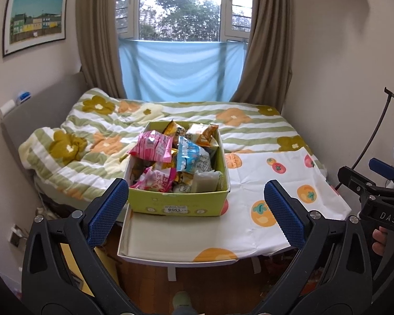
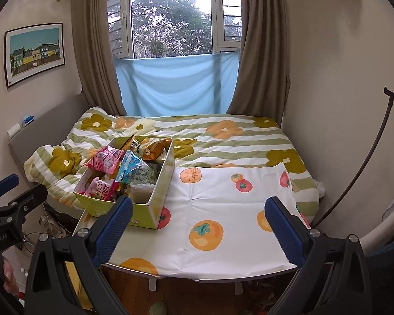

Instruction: Organize snacks

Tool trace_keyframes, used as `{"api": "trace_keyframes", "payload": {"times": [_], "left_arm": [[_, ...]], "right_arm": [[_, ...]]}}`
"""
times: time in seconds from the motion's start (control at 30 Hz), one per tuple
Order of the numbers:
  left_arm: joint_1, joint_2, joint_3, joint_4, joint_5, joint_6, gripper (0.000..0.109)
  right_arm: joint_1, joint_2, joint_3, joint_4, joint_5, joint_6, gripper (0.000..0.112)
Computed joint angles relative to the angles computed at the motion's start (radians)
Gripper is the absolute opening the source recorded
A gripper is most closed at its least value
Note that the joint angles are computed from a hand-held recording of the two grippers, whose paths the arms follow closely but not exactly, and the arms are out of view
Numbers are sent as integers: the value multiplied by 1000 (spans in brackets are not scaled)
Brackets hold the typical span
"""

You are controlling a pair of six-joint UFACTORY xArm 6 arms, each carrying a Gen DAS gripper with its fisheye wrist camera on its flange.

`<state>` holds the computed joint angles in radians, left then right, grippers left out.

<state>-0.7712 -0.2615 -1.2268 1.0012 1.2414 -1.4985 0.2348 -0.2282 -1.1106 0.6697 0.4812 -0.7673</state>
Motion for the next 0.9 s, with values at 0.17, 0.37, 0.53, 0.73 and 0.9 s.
{"api": "trace_keyframes", "payload": {"times": [0.17, 0.37, 0.53, 0.73, 0.9], "left_arm": [[-14, 20, -21, 15, 19, 5, 102], [-9, 31, -31, 11, 9, 15, 102], [-9, 37, -35, 10, 9, 11, 102], [-5, 41, -35, 10, -1, 7, 102], [1, 39, -30, 4, -8, 2, 102]], "right_arm": [[0, -9, 10, -2, -13, 5, 100], [5, -11, 11, -2, -27, 1, 100], [3, -10, 10, -3, -25, 0, 100], [7, -6, 7, -17, -34, 18, 100], [9, 0, 3, -24, -39, 26, 100]]}}
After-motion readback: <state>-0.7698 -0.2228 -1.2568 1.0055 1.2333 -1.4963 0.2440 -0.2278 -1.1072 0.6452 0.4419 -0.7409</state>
